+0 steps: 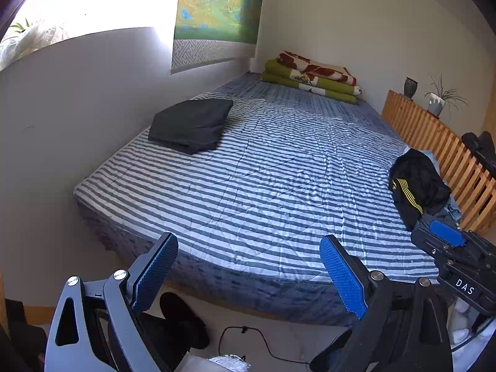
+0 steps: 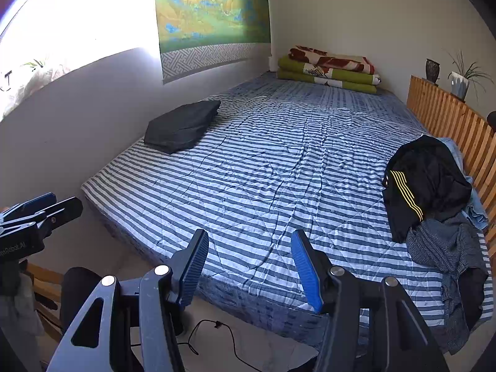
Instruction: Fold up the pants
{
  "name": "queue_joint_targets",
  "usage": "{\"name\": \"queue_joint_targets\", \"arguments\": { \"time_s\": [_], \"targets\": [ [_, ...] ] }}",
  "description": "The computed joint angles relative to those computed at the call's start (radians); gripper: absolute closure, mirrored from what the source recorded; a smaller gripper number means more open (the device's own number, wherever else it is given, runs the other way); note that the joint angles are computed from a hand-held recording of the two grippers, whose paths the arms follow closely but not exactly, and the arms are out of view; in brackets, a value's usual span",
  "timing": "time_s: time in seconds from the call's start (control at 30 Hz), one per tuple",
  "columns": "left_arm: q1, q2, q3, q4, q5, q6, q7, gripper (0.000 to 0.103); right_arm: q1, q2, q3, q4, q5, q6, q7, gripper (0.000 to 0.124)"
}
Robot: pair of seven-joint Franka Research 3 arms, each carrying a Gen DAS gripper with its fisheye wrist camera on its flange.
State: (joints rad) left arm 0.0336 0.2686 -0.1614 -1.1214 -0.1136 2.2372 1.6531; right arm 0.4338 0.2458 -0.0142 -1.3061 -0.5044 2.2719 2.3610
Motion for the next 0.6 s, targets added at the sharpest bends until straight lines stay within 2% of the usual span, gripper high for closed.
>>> {"name": "queue_joint_targets", "arguments": {
  "time_s": [0.2, 0.37, 0.6],
  "targets": [
    [-0.001, 0.005, 0.009, 0.000, 0.020, 0.025, -0.028, 0.008, 0.025, 0.025, -0.008, 0.038, -0.059, -0.006, 0.005, 0.072],
    [-0.013, 0.043, 0.011, 0.035, 0.059, 0.032, -0.064, 0.008, 0.024, 0.049, -0.013, 0.050, -0.046, 0.006, -0.030, 0.072],
    [-0.025, 0.129, 0.002, 0.153, 0.082, -0.011, -0.086, 0.008, 0.022, 0.075, -0.028, 0.067, -0.017, 0.004, -0.036, 0.072]
  ]
}}
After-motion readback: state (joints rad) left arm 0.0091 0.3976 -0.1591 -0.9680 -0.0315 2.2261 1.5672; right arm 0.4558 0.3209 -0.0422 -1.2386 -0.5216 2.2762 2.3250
